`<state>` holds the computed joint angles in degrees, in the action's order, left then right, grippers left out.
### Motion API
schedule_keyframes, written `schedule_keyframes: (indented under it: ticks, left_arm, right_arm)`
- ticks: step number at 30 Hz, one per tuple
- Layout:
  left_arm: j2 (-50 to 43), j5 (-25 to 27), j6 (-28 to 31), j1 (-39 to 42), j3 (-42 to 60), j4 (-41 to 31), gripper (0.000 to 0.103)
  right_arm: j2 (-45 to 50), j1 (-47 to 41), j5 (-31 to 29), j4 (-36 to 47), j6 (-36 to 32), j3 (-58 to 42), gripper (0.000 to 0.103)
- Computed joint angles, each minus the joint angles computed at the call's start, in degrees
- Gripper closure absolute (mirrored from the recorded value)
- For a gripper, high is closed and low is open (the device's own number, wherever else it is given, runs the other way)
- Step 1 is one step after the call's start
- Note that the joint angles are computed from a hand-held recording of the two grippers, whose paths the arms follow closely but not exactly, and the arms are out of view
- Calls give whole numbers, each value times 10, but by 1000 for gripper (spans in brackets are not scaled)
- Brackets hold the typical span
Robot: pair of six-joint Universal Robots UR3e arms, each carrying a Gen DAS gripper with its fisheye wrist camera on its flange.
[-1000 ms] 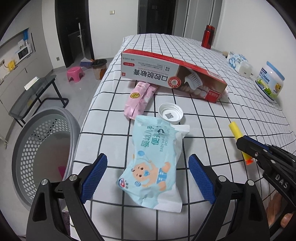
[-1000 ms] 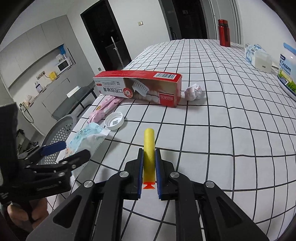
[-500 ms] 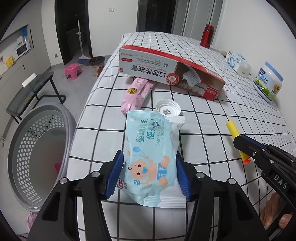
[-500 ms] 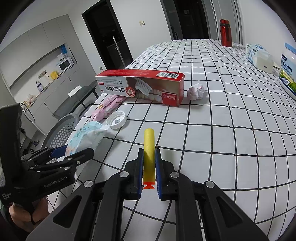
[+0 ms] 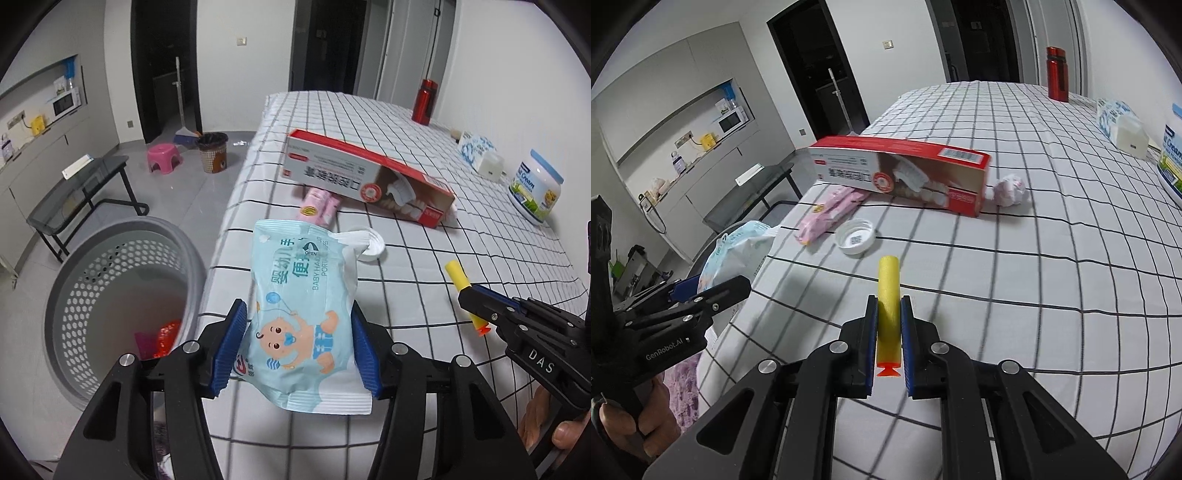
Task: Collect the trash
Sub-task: 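Carry the wipes packet and yellow stick over the grey basket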
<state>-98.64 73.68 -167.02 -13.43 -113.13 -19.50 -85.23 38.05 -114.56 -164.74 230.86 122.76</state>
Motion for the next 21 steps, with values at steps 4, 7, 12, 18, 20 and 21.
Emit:
schedule_keyframes:
  ticks: [4,7,12,18,20,21]
  left_arm:
    - [29,-20,21,41,-31,4,49]
    - [43,-32,35,68,-46,3,49]
    - [61,-57,66,135,-71,1,49]
    - [54,-78,96,202,-74,-1,49]
    - [44,-82,101,221,-69,1,49]
    - [41,-82,101,225,-67,1,49]
  right_arm:
    - [39,20,-9,22,-4,-64,91]
    - [75,31,-10,40,-12,-118,91]
    - [145,42,-3,71,-36,-225,91]
    - [230,43,19,115,-71,-361,91]
    - [262,41,29,133,-84,-415,91]
    - [275,39,34,139,-91,-435,91]
